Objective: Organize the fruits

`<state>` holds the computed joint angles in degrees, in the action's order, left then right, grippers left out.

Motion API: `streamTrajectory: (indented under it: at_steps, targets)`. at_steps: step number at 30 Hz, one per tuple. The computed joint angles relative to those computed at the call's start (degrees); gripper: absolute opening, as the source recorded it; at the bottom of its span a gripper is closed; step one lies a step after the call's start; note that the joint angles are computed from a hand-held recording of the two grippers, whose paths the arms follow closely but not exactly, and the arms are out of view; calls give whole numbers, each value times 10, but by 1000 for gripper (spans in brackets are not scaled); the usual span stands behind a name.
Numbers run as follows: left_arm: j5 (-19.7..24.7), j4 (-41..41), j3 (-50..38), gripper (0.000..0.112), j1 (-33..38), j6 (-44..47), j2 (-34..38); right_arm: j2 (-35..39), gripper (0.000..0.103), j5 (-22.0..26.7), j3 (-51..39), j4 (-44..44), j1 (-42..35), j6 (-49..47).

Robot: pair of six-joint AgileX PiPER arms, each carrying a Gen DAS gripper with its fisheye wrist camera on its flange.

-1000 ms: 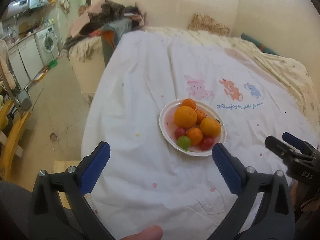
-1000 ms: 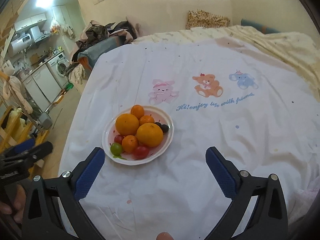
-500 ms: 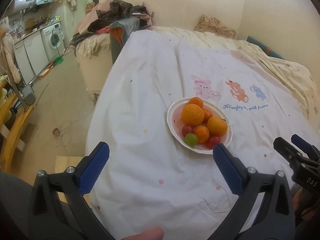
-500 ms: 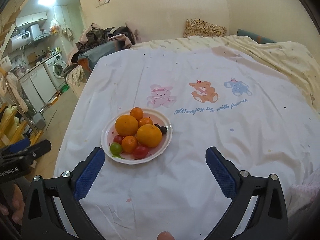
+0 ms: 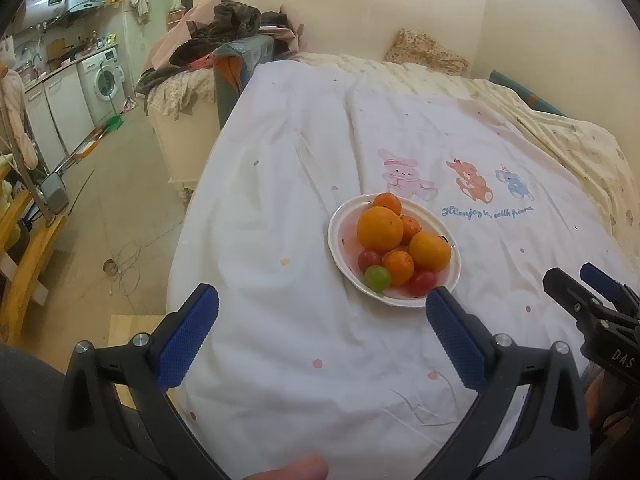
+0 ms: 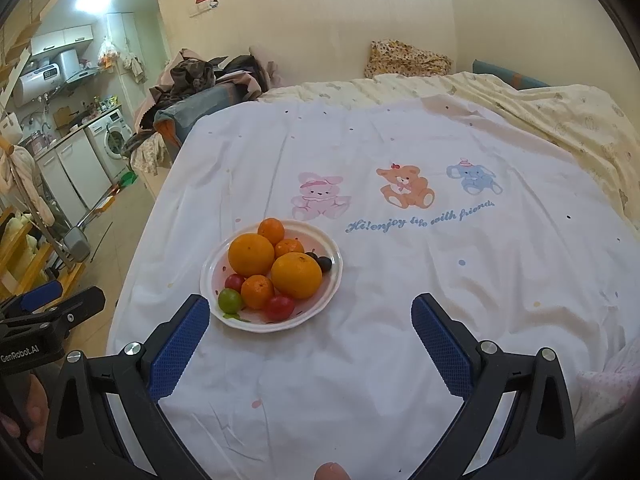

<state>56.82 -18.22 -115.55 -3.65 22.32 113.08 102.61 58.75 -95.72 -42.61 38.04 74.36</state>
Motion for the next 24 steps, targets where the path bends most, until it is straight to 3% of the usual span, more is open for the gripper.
streamTrajectory:
  at_steps: [24]
  targets:
    - [5, 1, 1, 102, -3, -3, 0, -2, 103, -10, 10, 12, -10, 9]
